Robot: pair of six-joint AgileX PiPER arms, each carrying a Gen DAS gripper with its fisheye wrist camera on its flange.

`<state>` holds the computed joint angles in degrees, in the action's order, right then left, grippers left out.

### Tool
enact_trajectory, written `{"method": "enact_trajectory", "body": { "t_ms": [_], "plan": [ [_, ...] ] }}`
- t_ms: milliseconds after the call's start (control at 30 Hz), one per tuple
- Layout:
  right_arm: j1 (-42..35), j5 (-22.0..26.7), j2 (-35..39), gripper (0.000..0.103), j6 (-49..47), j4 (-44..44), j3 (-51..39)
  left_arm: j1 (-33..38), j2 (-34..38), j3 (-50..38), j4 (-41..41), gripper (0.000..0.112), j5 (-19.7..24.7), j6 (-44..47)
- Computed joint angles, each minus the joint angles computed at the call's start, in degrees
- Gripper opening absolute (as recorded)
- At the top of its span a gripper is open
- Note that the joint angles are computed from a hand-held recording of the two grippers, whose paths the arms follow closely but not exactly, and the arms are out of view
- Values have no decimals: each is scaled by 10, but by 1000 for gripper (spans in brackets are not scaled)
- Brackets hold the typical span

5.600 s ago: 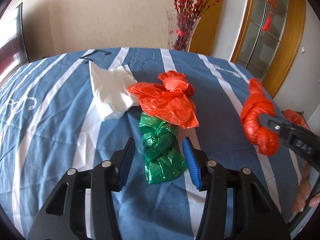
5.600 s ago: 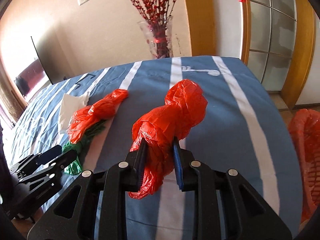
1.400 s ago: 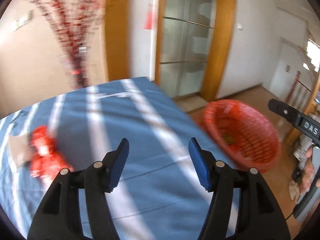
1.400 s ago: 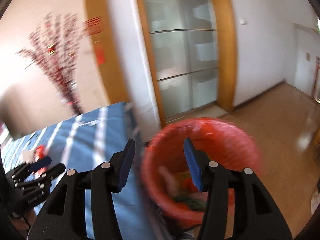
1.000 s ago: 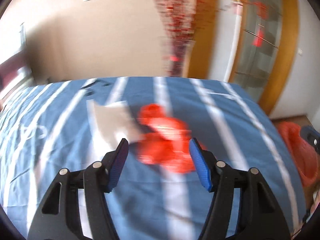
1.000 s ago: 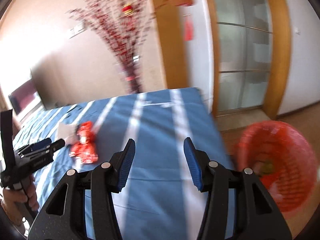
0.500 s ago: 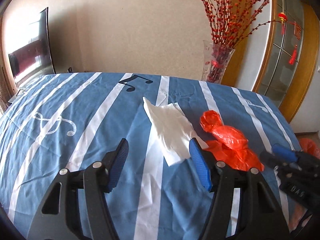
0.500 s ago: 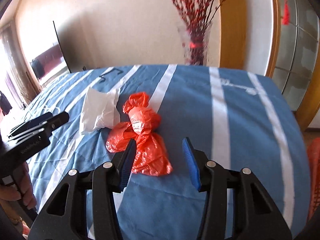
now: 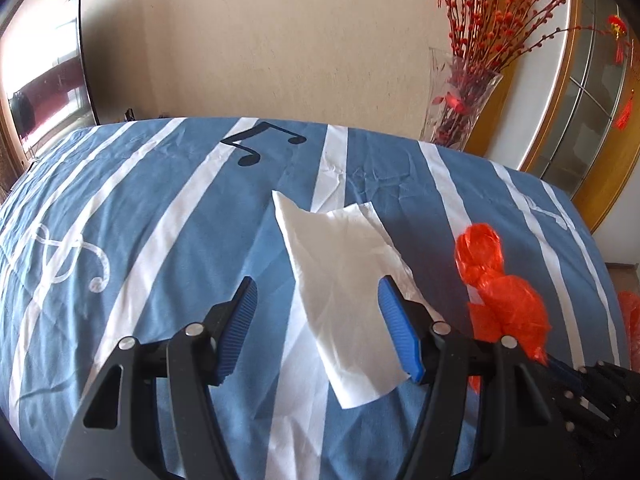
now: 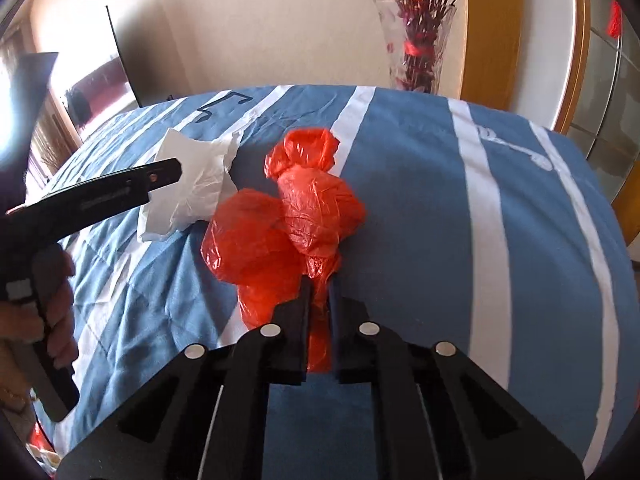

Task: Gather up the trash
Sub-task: 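Grasp the last red bag with the right tool while the left tool grasps the white tissue, then carry the red bag and white tissue to the red basket and open both tools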

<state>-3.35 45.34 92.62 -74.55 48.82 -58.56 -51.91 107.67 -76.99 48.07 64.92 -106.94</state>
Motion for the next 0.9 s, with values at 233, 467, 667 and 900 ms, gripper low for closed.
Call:
{"method": "enact_trajectory", "body": {
  "t_ms": [233,467,667,900],
  "plan": [
    [-76,26,-20,6,-46,16,9,25,32,-28,-36,62,-26,45],
    [-142,63,-19,6,-57,21,-8,28,55,-61,-42,14,-47,73],
    [-211,108,-20,6,-74,34,-28,1,51,-62,-18,10,-50,41],
    [-308,162,-22,6,-109,62,-60,-55,80,-164,-4,10,20,74]
  ]
}}
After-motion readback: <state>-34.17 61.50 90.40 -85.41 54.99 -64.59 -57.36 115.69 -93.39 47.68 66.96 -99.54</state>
